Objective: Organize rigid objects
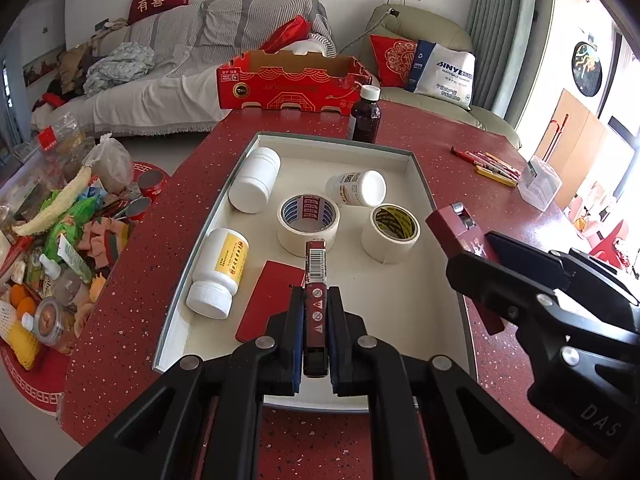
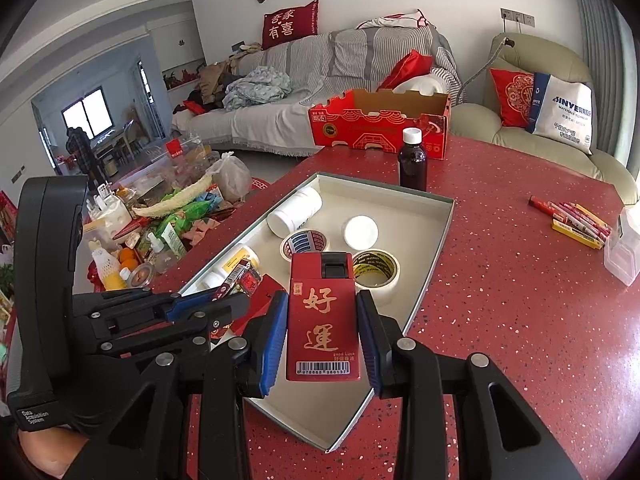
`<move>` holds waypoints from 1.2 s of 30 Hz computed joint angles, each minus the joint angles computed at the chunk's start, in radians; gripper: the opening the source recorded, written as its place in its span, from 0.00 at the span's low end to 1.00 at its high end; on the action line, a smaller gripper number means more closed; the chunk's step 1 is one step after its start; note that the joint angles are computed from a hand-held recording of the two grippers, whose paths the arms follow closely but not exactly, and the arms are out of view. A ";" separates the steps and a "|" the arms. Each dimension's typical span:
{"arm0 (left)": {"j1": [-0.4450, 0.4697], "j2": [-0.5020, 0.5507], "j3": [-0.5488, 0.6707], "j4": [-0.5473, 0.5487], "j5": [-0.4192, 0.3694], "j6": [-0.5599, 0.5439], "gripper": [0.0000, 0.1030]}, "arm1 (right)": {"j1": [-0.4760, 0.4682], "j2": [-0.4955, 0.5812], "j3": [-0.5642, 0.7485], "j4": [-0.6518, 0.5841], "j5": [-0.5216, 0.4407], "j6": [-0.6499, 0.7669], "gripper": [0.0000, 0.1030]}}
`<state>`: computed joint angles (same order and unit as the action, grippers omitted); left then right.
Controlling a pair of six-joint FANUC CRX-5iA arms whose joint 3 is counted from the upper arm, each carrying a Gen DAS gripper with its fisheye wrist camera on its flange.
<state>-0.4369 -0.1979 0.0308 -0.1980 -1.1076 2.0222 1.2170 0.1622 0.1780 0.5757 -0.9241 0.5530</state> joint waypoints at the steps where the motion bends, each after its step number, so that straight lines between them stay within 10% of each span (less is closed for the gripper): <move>1: 0.001 0.003 0.004 0.000 -0.003 -0.002 0.10 | 0.000 0.002 0.003 -0.002 -0.001 0.002 0.35; 36: 0.039 0.079 0.078 0.067 -0.045 -0.081 0.10 | -0.040 0.038 0.091 -0.096 -0.035 0.083 0.35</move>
<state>-0.3975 -0.1185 0.1092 -0.1315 -1.1531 1.9409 1.1775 0.1999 0.2692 0.4794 -0.9591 0.6363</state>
